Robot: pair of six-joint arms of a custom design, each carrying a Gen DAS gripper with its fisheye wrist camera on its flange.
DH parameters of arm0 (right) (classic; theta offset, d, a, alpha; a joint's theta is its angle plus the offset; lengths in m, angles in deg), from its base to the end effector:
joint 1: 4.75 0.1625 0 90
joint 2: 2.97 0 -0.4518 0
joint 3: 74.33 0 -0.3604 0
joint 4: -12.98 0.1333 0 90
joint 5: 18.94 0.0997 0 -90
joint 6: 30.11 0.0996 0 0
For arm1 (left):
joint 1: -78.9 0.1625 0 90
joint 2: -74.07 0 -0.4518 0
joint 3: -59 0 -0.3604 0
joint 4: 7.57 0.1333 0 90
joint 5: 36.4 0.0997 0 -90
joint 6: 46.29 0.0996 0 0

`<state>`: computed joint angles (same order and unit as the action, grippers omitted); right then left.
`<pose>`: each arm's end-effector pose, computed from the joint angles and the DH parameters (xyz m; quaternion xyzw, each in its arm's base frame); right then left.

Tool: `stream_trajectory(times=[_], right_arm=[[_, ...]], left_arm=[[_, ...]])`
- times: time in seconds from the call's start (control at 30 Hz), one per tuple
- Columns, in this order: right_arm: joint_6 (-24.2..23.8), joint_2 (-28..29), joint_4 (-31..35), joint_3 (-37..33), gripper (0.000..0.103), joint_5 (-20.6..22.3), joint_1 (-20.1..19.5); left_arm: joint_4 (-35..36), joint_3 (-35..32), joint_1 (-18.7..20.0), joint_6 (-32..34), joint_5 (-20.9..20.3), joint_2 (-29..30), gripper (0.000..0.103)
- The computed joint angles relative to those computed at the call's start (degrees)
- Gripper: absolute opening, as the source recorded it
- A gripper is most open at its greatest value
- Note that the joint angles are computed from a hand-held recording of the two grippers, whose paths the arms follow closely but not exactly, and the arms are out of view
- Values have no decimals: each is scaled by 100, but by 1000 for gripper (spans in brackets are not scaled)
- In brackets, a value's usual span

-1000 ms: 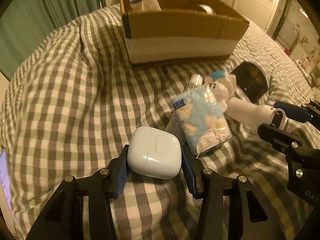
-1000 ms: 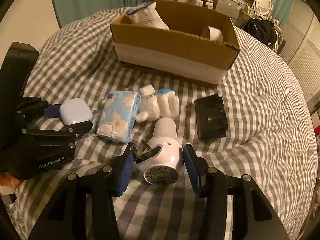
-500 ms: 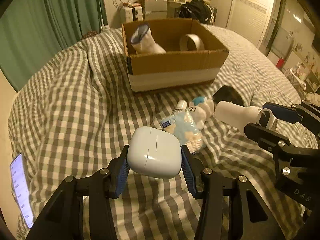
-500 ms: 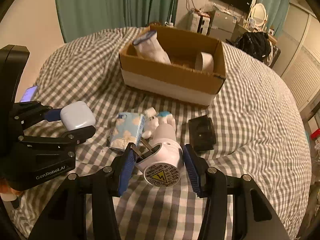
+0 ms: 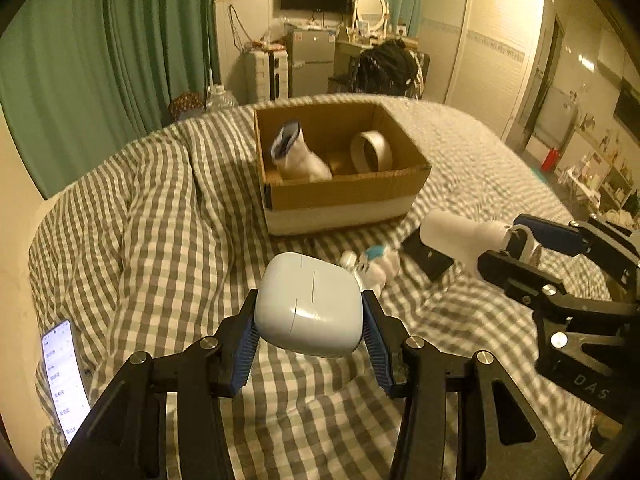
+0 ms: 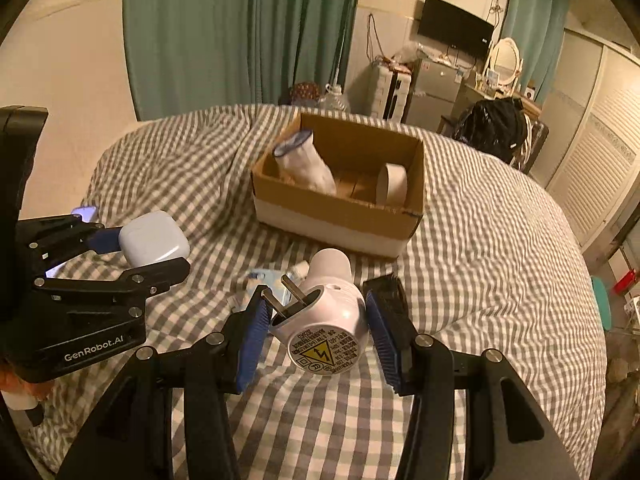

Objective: Organize objects
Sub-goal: 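Carry the earbuds case and plug-in device over the box with both tools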

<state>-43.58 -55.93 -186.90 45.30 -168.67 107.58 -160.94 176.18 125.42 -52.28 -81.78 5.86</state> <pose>0.2420 -0.4648 0.2239 0.0733 -0.8236 0.3541 0.4369 -0.2093 -0.5161 0.2663 0.2499 0.8845 -0.2629 0.2936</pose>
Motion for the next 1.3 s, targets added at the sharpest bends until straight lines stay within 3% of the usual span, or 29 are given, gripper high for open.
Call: stream_trajectory(times=[0.13,0.4,0.7,1.03,1.3], right_arm=[[-306,-6,-154,-176,48,-21,45],[-956,-75,-320,-773,48,116,-54],[-1433,-26,-119,-1626,48,510,-412],[-1078,124,536,-2338,48,1444,-1222],[-837,392,973,-2853,48,1956,-1892]], left_arm=[[-508,-81,-100,259,36,99,49],[-695,-858,18,740,-153,562,49],[-311,-2260,448,1090,-176,1439,49],[333,-3668,1072,1256,-377,2577,49],[-3,-4589,1379,1994,-386,3349,49]])
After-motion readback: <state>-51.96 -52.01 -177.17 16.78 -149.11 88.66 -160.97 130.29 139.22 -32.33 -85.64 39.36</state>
